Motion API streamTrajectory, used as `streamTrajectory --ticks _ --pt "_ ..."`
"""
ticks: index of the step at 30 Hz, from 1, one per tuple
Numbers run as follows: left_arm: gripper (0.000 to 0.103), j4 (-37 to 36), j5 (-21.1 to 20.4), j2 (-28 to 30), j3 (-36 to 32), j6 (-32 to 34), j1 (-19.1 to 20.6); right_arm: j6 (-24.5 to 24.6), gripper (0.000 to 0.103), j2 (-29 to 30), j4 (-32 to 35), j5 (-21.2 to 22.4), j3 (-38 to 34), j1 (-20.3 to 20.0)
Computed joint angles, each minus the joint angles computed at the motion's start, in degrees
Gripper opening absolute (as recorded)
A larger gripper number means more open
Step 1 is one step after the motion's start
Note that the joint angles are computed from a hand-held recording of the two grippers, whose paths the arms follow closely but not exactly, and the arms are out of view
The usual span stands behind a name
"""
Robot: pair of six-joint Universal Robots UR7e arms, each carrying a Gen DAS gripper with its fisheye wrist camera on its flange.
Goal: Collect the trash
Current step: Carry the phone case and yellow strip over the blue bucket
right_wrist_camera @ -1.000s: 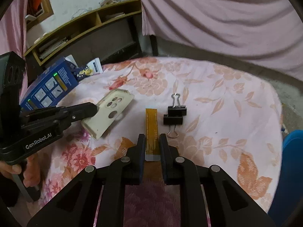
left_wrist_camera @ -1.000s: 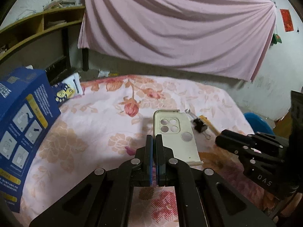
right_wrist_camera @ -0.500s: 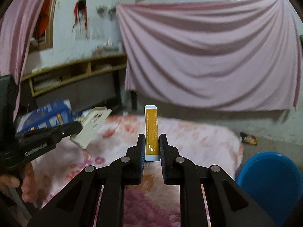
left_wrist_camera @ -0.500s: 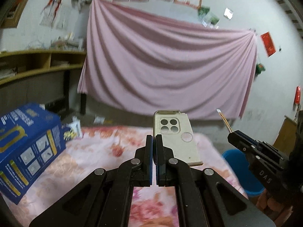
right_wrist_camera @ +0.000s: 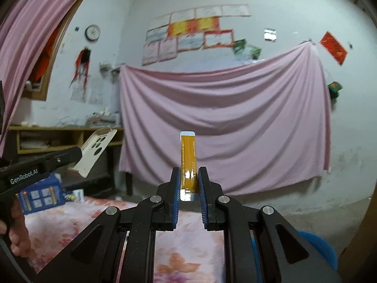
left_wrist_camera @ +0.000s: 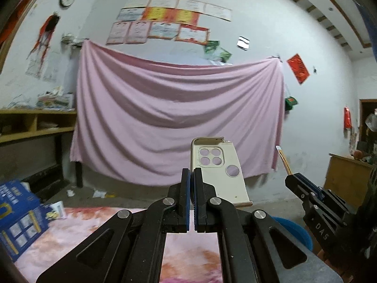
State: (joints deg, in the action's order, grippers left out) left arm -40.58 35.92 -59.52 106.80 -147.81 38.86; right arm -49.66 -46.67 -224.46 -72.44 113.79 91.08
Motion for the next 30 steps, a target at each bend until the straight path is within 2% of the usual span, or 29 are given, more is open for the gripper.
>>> streamTrajectory --ticks 7,14,20,30 --pt "0.001 9.7 4.4 7.6 -10.1 -2.7 0.5 6.2 0.013 -3.3 -1.9 0.0 0.0 -2.9" --pt "0.001 20.6 6.5 16.3 -21.9 -7.3 1.4 12.5 0.013 -5.4 -0.7 -3.9 -1.7 -4.6" --pt "0.001 30.7 7.0 21.8 -30.8 -13.1 2.6 17.2 0.013 -6.8 2.6 -6.2 -3.3 -5.9" --pt "0.001 47.4 7.8 29.5 -43.7 -23.6 4.4 20.6 0.013 -7.9 10.0 -10.5 -5.0 -6.5"
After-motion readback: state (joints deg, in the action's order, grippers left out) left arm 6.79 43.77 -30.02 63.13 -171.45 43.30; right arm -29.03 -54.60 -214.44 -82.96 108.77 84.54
